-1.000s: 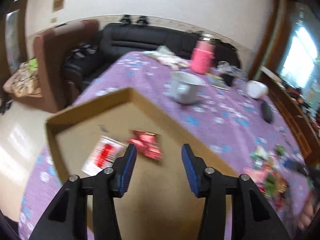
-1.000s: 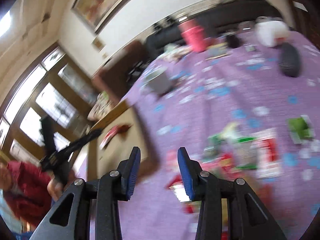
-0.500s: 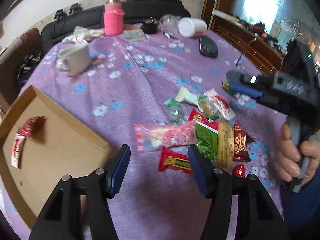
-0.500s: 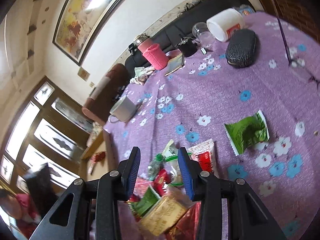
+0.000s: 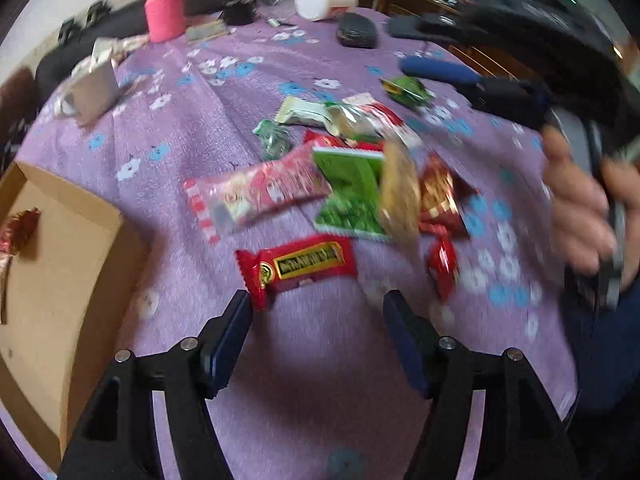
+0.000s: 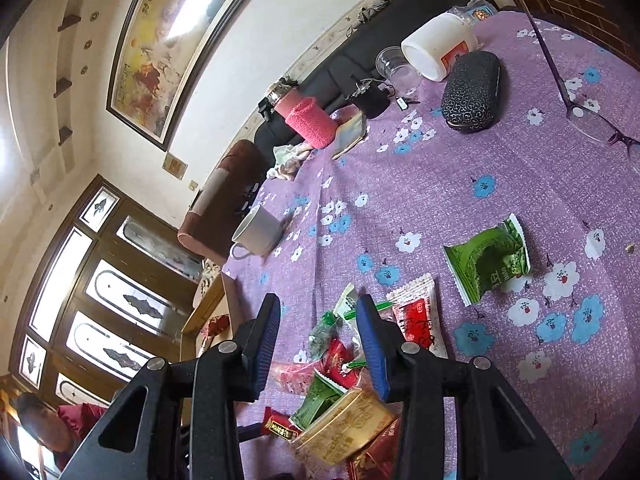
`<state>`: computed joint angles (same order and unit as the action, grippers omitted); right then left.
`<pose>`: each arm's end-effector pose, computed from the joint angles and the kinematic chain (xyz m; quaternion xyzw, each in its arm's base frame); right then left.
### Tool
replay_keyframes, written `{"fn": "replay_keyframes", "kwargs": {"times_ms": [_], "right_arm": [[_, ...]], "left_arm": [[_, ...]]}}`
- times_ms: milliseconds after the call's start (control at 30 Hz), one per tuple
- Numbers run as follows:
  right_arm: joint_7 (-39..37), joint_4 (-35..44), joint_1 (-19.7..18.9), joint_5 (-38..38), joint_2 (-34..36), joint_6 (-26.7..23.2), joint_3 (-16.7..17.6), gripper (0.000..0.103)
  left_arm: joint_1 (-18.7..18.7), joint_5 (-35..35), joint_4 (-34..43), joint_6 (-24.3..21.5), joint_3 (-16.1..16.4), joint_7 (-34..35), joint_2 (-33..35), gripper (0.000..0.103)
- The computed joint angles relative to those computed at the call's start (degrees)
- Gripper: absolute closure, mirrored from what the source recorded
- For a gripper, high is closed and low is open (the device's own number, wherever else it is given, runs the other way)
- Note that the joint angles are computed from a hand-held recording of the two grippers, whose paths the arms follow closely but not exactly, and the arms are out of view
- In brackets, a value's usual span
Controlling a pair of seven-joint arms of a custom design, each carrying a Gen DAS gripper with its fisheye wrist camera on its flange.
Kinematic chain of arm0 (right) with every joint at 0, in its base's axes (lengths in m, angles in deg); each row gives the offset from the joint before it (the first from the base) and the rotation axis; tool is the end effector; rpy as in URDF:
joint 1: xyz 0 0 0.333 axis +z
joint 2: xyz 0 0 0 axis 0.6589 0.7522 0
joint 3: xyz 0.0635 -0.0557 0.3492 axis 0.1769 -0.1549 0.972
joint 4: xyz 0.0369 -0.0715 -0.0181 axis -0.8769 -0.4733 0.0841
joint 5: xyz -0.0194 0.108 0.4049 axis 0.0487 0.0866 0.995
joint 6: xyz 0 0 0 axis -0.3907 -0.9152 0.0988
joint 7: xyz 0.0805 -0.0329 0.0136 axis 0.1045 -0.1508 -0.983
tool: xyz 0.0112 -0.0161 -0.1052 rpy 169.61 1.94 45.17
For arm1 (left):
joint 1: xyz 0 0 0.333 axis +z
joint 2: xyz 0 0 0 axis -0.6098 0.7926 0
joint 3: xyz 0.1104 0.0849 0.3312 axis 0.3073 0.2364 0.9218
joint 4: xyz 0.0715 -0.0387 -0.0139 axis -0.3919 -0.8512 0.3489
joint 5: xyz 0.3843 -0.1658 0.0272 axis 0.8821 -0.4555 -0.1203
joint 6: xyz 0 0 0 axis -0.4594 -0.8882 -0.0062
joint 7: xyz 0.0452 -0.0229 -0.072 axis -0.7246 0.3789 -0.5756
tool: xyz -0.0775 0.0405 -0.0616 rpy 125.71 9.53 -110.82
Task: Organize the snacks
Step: 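Move both open tools back to the snack pile, then grasp the red chocolate bar with the left tool while the right tool grasps a small red candy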
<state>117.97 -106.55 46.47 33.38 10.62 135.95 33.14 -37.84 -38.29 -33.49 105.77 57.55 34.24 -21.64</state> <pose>0.7318 0.1902 0.4777 -0.6169 0.5890 0.0964 0.5131 0.6052 -0.0676 0.4872 -0.5744 0.7799 -0.2210 0.1138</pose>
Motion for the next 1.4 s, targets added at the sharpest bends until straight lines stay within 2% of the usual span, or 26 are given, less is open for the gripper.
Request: {"fn": "replay_keyframes", "kwargs": {"times_ms": [67, 233, 333, 433, 600, 767, 933, 1000, 1033, 1100, 1133, 1167, 1233, 1400], "right_arm": [[-0.1, 0.22, 0.13, -0.23, 0.26, 0.25, 0.03, 0.055], [-0.28, -0.37, -0.16, 0.39, -0.06, 0.32, 0.09, 0.055], [0.02, -0.11, -0.71, 1.15, 0.19, -1.25, 0.21, 0.055], [-1.3, -0.1, -0.99, 1.82, -0.08, -3.15, 0.37, 0.055], [-1.41, -0.34, 0.23, 0.11, -0.44, -2.88, -0.33, 0.055], [-0.41, -0.76, 1.02, -1.91, -0.63, -1.08, -0.69, 0.055], [2.94, -3.31, 1.26, -5.21, -2.65, 0.96, -1.21, 0.055], [4.23, -5.45, 0.96, -5.2, -4.27, 0.64, -1.47, 0.055], [4.82, -7.35, 1.04, -5.48, -5.59, 0.95, -1.8, 0.055], [5.16, -10.69, 1.55, -6.04, -7.71, 2.02, -2.4, 0.054], [5.54, -12.65, 1.83, -6.55, -8.8, 2.2, -2.77, 0.054], [5.99, -14.03, 2.07, -6.88, -9.49, 2.18, -3.1, 0.054], [8.85, -16.27, 2.9, -8.97, -10.32, 2.41, -4.04, 0.054], [11.33, -17.32, 4.07, -11.81, -10.73, 2.32, -4.47, 0.054]], "left_arm": [[-0.05, 2.19, -1.33, 2.9, 0.07, -1.77, -0.69, 0.036], [-0.08, 6.79, -0.31, 6.26, 0.14, -5.38, 0.62, 0.036], [0.48, 1.77, 2.23, 4.65, -0.51, 0.93, 2.74, 0.036], [0.09, 4.77, 2.58, 5.9, -0.56, -1.02, 4.16, 0.036], [-0.45, 9.08, -0.59, 9.87, -0.34, -6.99, 2.53, 0.058], [-0.51, 10.35, -2.48, 14.78, -0.39, -10.75, 2.58, 0.058], [0.98, 1.96, -0.88, 12.83, -1.45, -5.1, 3.54, 0.054], [0.85, 2.38, -0.94, 12.89, -1.13, -6.12, 3.55, 0.046], [0.83, 2.47, -0.92, 12.8, -1.09, -6.2, 3.59, 0.046], [0.79, 2.19, -1.15, 12.67, -1.26, -5.45, 3.45, 0.047], [0.57, 2.95, -1.62, 13.27, -1.23, -5.64, 3.2, 0.055], [0.23, 4.28, -2.29, 14.33, -1.17, -6.13, 2.84, 0.057], [-0.28, 7.64, -3.01, 15.58, -0.72, -8.54, 2.56, 0.058], [0.36, 5.44, -2.54, 14.59, -0.65, -8.46, 2.59, 0.059]]}}
